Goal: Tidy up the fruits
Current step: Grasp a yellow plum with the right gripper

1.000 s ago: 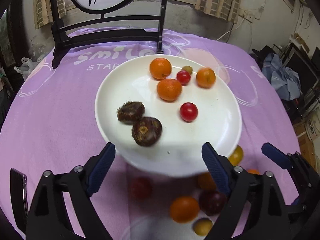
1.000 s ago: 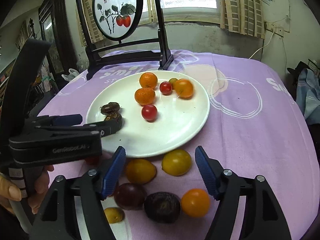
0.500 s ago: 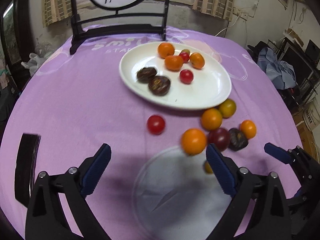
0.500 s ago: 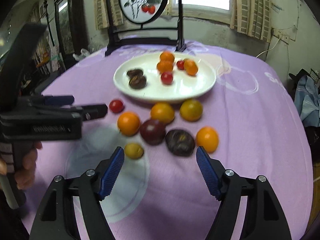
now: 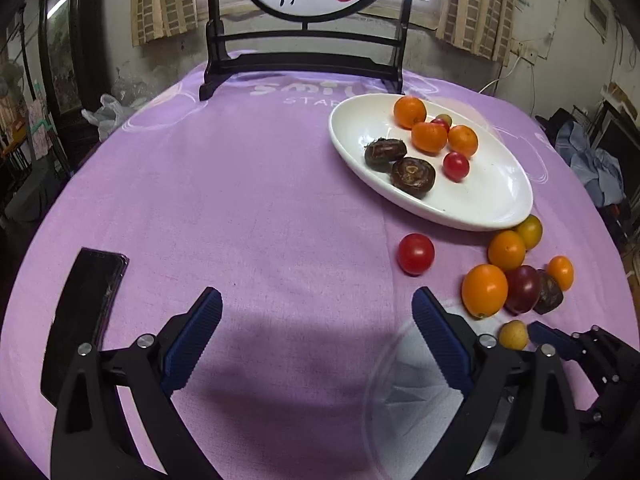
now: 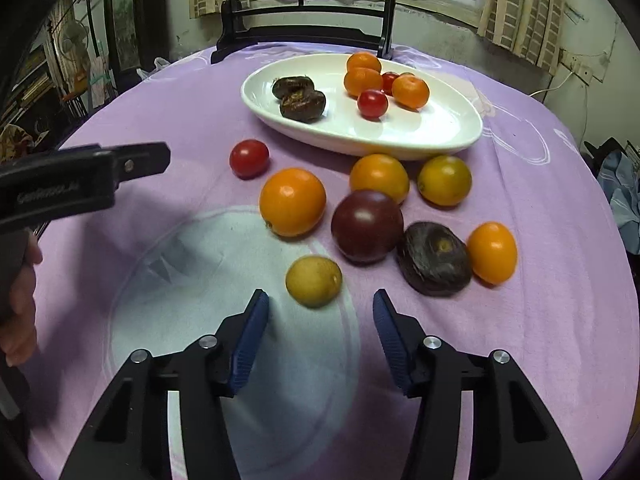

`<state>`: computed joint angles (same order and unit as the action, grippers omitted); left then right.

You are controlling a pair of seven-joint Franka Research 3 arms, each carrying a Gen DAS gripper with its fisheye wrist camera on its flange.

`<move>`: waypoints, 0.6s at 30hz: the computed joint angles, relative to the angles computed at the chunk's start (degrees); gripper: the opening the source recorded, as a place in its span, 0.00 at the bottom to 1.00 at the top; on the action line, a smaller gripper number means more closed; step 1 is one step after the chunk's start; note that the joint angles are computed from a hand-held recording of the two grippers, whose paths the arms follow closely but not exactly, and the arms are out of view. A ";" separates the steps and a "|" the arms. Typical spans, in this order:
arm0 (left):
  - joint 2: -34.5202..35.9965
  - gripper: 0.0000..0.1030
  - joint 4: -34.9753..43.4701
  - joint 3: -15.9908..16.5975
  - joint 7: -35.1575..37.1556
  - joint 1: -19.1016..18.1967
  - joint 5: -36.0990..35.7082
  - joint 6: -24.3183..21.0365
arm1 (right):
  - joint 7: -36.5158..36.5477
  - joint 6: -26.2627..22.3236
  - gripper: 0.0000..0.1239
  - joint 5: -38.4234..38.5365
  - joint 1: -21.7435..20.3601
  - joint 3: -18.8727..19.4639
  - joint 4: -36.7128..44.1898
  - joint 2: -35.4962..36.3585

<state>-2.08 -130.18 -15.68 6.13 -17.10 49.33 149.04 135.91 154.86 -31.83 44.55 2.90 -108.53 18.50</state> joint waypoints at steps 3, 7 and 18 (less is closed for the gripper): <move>0.82 0.91 0.06 0.29 1.74 0.12 -2.21 1.45 | 0.55 0.53 0.23 -0.62 0.35 -0.42 0.61 0.49; 2.65 0.91 1.52 0.14 3.12 -0.59 -2.56 -0.34 | -1.16 3.74 0.23 1.29 -0.82 0.48 -2.24 -1.03; 4.16 0.91 1.39 0.90 5.36 -1.37 -4.26 3.84 | 4.34 10.79 0.23 -3.47 -2.47 0.02 -13.85 -10.02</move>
